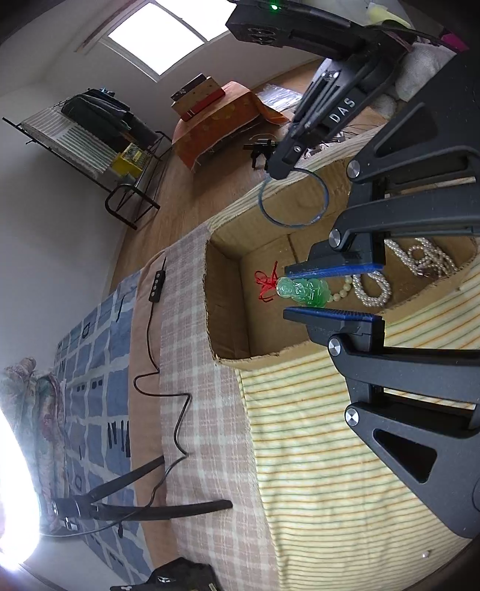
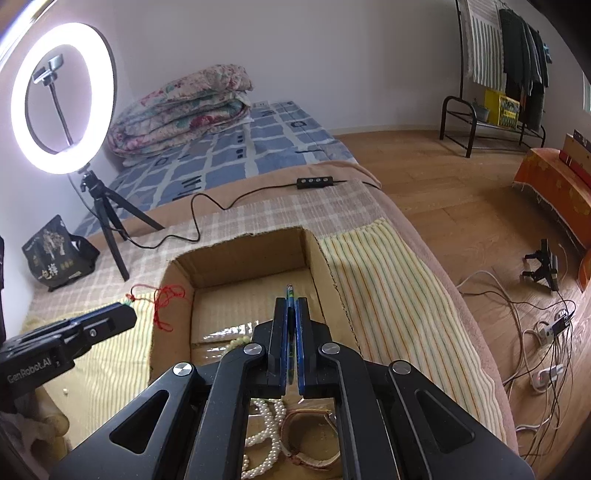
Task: Organize jewelry
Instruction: 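Open the left tool and the right tool to drop both items into the box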
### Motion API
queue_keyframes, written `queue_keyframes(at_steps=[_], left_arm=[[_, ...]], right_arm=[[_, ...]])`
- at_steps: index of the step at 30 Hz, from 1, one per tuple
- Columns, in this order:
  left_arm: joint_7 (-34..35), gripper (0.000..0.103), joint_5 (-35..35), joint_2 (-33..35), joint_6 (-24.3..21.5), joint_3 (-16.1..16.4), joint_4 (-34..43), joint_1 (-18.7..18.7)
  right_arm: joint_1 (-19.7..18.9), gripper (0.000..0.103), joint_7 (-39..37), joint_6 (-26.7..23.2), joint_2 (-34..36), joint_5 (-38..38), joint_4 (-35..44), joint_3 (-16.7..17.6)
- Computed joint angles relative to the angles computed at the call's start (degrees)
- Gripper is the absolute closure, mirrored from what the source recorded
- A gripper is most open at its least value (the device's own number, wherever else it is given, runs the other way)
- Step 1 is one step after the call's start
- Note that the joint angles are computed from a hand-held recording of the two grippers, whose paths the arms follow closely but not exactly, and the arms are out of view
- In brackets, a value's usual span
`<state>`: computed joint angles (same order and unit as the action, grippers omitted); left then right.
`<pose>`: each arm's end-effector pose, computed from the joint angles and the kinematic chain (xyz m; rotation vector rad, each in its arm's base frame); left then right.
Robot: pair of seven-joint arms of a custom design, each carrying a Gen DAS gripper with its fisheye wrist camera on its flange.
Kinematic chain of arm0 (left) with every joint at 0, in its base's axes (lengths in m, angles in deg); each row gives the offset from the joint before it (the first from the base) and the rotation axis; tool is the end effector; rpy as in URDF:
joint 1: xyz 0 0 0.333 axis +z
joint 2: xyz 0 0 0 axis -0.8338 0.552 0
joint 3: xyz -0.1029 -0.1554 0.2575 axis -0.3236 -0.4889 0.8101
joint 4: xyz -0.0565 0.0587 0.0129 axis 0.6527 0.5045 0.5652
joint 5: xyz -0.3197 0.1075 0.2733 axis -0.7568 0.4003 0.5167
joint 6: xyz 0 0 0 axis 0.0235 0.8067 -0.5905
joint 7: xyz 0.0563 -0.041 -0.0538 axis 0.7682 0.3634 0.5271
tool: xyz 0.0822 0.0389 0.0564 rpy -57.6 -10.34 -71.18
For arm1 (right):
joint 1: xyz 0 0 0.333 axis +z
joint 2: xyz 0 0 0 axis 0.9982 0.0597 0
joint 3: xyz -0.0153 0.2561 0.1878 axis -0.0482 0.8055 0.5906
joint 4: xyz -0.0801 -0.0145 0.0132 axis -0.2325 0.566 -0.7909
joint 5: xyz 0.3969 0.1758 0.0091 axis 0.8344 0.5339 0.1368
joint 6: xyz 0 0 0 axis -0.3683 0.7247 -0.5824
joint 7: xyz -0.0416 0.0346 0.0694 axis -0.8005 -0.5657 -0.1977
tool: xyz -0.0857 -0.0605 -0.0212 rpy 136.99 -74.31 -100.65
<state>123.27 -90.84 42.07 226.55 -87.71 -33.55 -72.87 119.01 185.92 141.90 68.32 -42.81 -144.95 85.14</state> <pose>0.6026 -0.3303 0.6197 -1.9690 1.9822 -1.1313 0.5752 0.4478 0.6220 -1.7429 1.6713 -0.5037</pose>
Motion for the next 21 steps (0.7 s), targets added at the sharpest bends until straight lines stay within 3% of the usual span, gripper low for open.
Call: queue_keyframes(at_steps=[7,9,11,13,21], left_arm=[[-0.6,0.089,1.0,0.26,0.07,0.19,0.27,-0.01],[-1.27,0.089,1.84,0.06,-0.26,0.31,0.17,-0.11],[-1.24,0.081,1.94,-0.14,-0.52,0.26,0.09,-0.08],[-1.1,0.074,2.24,-0.4,-0.39,0.2,-0.03,-0.12],[-1.71,0.073,4.03,-2.42,-1.48,0.02,-0.66,-0.18]], right_arm=[[-0.34,0.101,0.12,-0.07,-0.06,1.42,-0.32,0.11],[-0.17,0.094,0.24,-1.18,0.09,1.4,0.28,0.15],[-0.11,0.07,0.16,-1.31,0.05,1.5,0.39,0.21],[0.22,0.061,1.01,-1.13,-0.39,0.44,0.05,0.02],[0.9,0.047,3.94,-2.98,-1.61,-2.67,0.44,-0.11]])
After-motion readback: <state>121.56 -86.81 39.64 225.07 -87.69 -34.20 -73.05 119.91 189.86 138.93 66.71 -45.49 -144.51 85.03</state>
